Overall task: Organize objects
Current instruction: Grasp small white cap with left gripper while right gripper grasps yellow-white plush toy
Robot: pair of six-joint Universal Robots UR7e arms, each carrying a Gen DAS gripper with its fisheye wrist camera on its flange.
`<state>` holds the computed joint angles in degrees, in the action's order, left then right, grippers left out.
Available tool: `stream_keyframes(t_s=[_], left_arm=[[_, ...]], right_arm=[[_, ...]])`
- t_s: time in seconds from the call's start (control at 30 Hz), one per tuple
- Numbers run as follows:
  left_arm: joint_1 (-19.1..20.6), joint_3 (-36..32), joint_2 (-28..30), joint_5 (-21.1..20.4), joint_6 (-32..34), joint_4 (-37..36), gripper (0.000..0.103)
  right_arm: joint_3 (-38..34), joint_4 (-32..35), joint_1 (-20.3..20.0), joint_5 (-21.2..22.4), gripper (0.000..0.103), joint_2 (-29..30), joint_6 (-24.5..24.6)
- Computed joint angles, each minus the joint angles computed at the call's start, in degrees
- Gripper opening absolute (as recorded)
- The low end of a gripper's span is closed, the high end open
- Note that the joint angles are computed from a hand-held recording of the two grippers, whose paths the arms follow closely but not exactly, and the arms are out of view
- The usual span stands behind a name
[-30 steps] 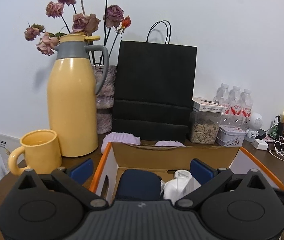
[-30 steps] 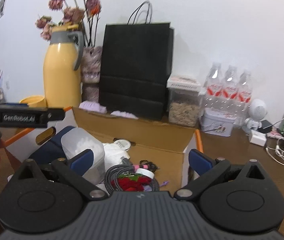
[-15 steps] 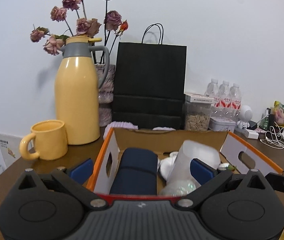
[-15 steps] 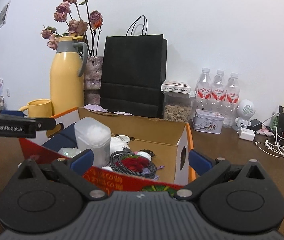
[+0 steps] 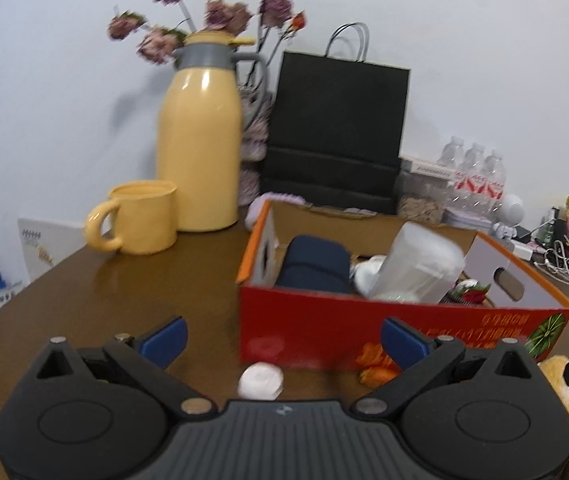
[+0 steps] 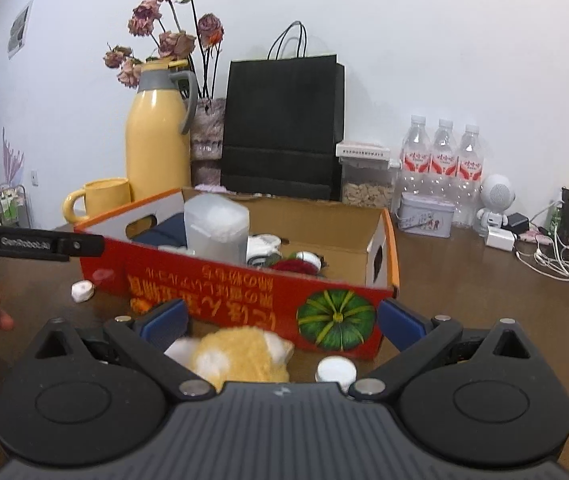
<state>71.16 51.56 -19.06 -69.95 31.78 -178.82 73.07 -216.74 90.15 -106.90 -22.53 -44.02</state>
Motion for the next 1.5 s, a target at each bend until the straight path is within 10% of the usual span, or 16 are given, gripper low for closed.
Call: stream_keyframes(t_s=[0.67, 0.83, 1.03, 1.3, 1.43, 1.5], left_arm=[[1.1, 1.3, -2.9, 5.8, -2.2, 12.1, 0.103], [1.1, 0.5, -2.4, 5.8, -2.0, 12.7, 0.103], [1.2, -4.3, 0.2, 5.1, -2.1, 13.9, 0.101], [1.3, -9.1, 2.3, 2.6, -0.4, 19.1, 0.065], [1.2, -9.7, 2.7, 2.4, 0.0, 19.7, 0.025], [1.1, -8.4, 2.2, 2.7, 0.5, 18.5, 0.025]], right_arm=[[5.8, 7.4, 0.1, -2.0, 0.096, -3.2, 3.1], [5.8, 9.6, 0.3, -2.7, 0.053, -3.3, 3.5], [7.9, 8.0, -0.2, 0.1, 0.048, -4.1, 5.0], [8.5, 2.6, -0.1, 1.0, 0.048, -3.5, 5.1], [8.7, 0.9, -0.2, 1.4, 0.048, -3.3, 5.2], [8.5, 0.4, -0.1, 1.3, 0.048, -3.1, 5.3]])
